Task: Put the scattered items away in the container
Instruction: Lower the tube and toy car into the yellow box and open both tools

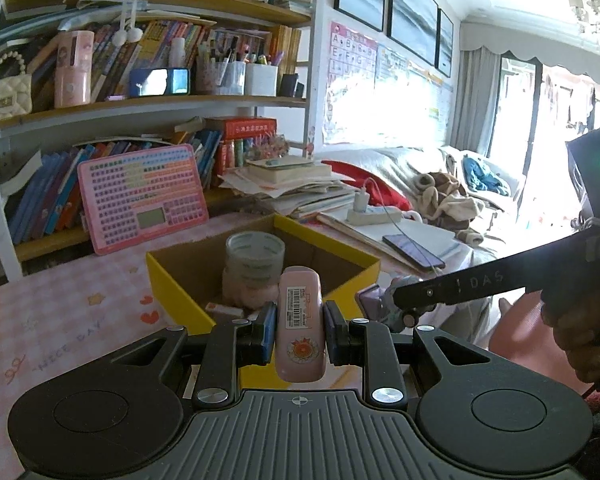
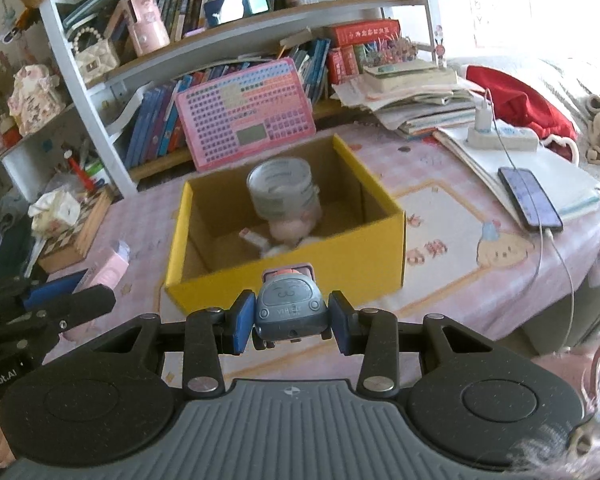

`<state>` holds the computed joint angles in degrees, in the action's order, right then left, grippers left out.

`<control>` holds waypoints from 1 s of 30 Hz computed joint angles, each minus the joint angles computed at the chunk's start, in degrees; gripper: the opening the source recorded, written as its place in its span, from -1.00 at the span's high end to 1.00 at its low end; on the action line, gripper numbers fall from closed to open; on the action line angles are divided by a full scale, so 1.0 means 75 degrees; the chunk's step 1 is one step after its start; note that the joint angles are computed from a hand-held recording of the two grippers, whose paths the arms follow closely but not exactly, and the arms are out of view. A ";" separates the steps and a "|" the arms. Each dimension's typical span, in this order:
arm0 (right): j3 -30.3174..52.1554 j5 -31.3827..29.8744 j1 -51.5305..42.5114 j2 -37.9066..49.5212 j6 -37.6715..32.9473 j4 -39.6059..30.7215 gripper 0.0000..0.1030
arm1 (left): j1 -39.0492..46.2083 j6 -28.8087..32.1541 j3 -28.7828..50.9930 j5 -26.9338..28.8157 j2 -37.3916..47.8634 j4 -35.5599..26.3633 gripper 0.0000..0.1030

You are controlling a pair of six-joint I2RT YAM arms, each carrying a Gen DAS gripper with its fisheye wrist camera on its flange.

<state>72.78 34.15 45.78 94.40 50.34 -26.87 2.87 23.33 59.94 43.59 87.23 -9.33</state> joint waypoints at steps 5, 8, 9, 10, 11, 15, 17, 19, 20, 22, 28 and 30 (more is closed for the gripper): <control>0.0069 -0.0486 -0.0722 0.0007 -0.0962 0.0514 0.27 | -0.0370 -0.0464 0.0474 -0.0434 0.0553 0.0485 0.52; 0.0238 -0.0852 -0.1189 0.0161 -0.1583 0.0815 0.27 | -0.0596 -0.0747 0.0784 -0.0765 0.0902 0.0743 0.52; 0.0308 -0.0993 -0.1353 0.0230 -0.1811 0.0913 0.27 | -0.0657 -0.0812 0.0889 -0.0858 0.1006 0.0796 0.52; 0.0385 -0.1128 -0.1503 0.0305 -0.2022 0.0998 0.27 | -0.0724 -0.0882 0.1000 -0.0963 0.1116 0.0848 0.52; 0.0451 -0.1249 -0.1633 0.0376 -0.2214 0.1080 0.27 | -0.0814 -0.0968 0.1130 -0.1099 0.1246 0.0901 0.52; 0.0820 -0.1830 -0.2174 0.0764 -0.3019 0.1332 0.27 | -0.1134 -0.1203 0.1625 -0.1622 0.1739 0.0974 0.52; 0.1102 -0.2166 -0.2419 0.1045 -0.3428 0.1362 0.27 | -0.1261 -0.1275 0.1866 -0.1849 0.1979 0.0947 0.52; 0.1355 -0.2473 -0.2626 0.1314 -0.3761 0.1348 0.27 | -0.1399 -0.1329 0.2128 -0.2120 0.2240 0.0889 0.52; 0.1474 -0.2634 -0.2718 0.1448 -0.3897 0.1343 0.27 | -0.1460 -0.1350 0.2256 -0.2238 0.2364 0.0844 0.52; 0.1708 -0.2913 -0.2883 0.1709 -0.4168 0.1320 0.27 | -0.1572 -0.1383 0.2477 -0.2445 0.2576 0.0753 0.52; 0.2397 -0.3705 -0.3275 0.2437 -0.4770 0.1008 0.27 | -0.1851 -0.1455 0.3151 -0.3000 0.3208 0.0346 0.52; 0.2598 -0.3903 -0.3362 0.2667 -0.4988 0.0895 0.27 | -0.1917 -0.1473 0.3367 -0.3170 0.3433 0.0192 0.52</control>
<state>92.26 4.88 20.56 114.40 12.93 -20.16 -11.51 12.28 85.20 19.82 112.97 -7.88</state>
